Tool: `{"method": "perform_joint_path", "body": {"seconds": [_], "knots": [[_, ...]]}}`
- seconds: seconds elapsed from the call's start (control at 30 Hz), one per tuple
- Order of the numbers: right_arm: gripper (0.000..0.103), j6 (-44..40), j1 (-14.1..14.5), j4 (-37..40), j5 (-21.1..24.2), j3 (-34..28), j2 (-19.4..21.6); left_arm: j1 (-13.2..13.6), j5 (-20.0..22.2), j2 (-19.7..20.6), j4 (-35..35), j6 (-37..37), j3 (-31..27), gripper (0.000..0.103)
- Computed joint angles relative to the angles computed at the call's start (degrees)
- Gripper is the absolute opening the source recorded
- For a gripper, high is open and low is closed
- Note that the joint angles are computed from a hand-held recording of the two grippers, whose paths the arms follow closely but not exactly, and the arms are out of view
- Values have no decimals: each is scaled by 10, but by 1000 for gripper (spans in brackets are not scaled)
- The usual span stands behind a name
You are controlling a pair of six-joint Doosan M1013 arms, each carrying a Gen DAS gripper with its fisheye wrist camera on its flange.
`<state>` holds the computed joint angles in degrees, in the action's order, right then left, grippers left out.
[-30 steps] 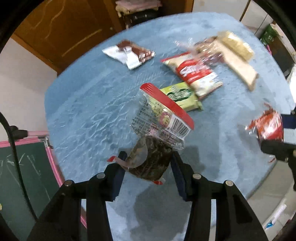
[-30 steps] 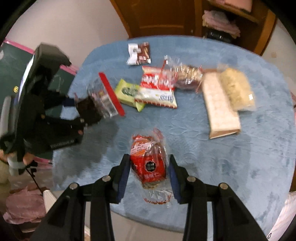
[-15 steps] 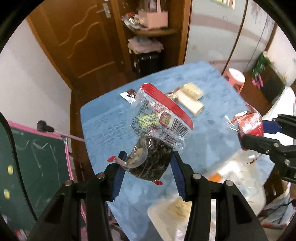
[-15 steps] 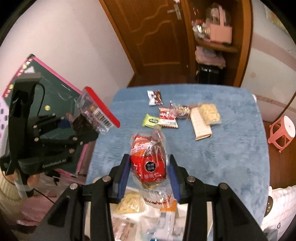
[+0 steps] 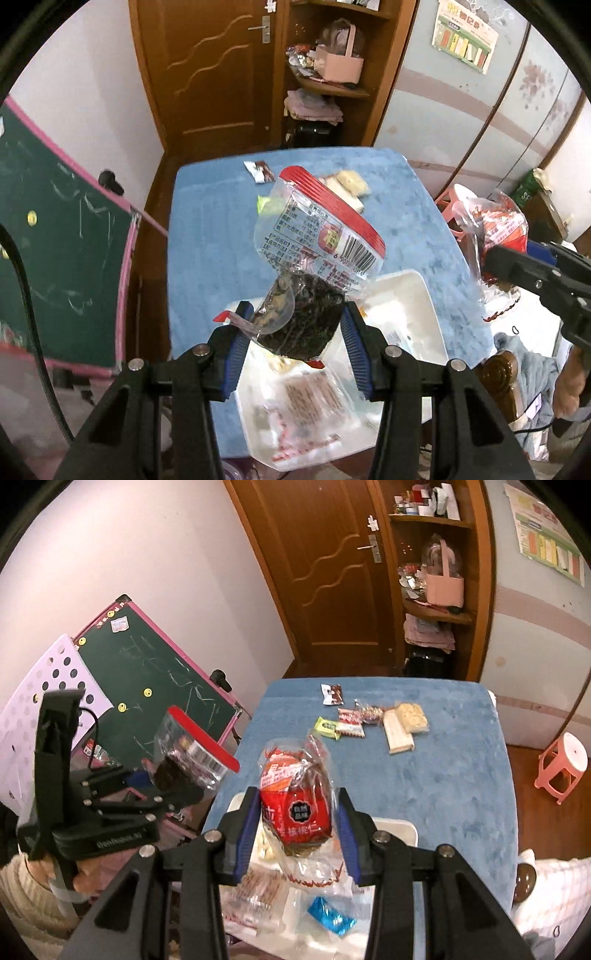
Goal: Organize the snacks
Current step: 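Lower both red-labelled bags into the tray and open both tools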
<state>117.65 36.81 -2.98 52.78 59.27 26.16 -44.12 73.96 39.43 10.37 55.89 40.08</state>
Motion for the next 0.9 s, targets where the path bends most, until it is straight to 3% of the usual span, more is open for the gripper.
{"method": "perform_joint_path", "body": {"seconds": [0.27,0.63,0.7,0.77,0.9], "knots": [[41,36,5,-11,28,45,-20,-20,-4,1,-6,-28,26,48],[44,39,17,-26,72,52,-11,-34,20,6,4,-36,26,49],[45,44,19,-39,80,48,-8,-34,24,8,7,-38,22,55],[51,44,19,-40,78,50,-8,-34,18,6,3,-36,25,84],[59,58,21,-58,62,60,-15,-32,-11,-6,-8,-52,45,91]]}}
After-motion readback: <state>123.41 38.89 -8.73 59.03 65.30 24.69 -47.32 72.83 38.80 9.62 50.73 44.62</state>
